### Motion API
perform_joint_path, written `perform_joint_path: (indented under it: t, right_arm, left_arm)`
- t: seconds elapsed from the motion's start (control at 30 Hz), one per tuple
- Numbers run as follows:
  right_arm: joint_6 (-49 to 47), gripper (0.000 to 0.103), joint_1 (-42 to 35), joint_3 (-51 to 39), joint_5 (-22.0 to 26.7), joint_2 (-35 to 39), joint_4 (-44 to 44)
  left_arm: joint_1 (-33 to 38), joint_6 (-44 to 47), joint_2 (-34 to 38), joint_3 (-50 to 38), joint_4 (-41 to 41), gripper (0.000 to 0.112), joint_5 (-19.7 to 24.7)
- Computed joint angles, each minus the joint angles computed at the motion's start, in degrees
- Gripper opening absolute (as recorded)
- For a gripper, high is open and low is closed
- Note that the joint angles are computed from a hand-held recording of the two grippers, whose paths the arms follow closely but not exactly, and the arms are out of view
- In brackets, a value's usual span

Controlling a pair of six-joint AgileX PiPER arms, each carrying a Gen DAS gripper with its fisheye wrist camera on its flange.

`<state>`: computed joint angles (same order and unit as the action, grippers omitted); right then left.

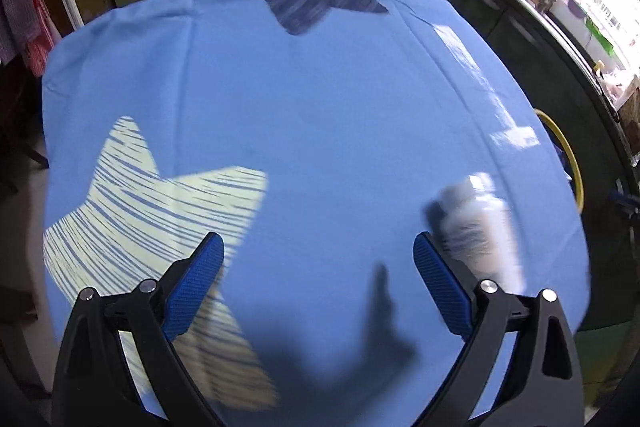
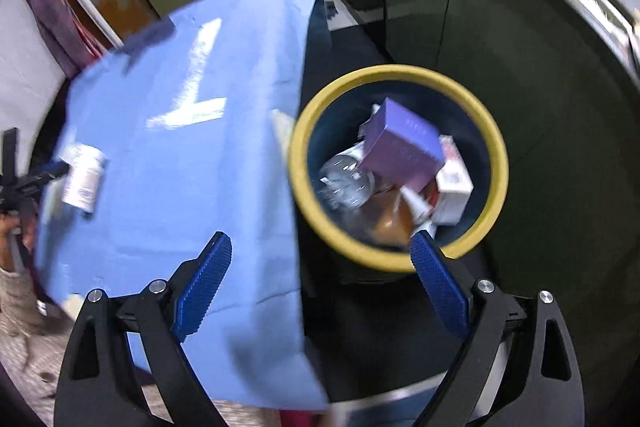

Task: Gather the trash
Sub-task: 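Grasp the white pill bottle with the left gripper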

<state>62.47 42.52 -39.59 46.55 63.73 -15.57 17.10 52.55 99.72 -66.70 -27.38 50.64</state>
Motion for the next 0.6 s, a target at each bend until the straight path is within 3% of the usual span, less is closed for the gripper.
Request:
perform_joint_path:
  t: [0.1, 0.33, 0.6]
  right_arm:
    - [4.7, 0.09, 4.4, 1.9, -1.7, -0.7, -2.0]
    - [13.4, 0.09, 11.2, 7.6, -6.2, -4.3, -7.5]
    - [22.0, 0.09, 16.5, 12.2, -9.4, -6.0, -12.6]
  left_arm:
    - [-4.8, -6.8, -3.1, 0.7, 5.4, 0.091, 1.0]
    - [-15.3, -26.6, -0.8, -5.6, 16.2, 0.091, 12.1]
    - [-23.1, -39.9, 3.0, -10.4, 23.2, 0.09, 16.0]
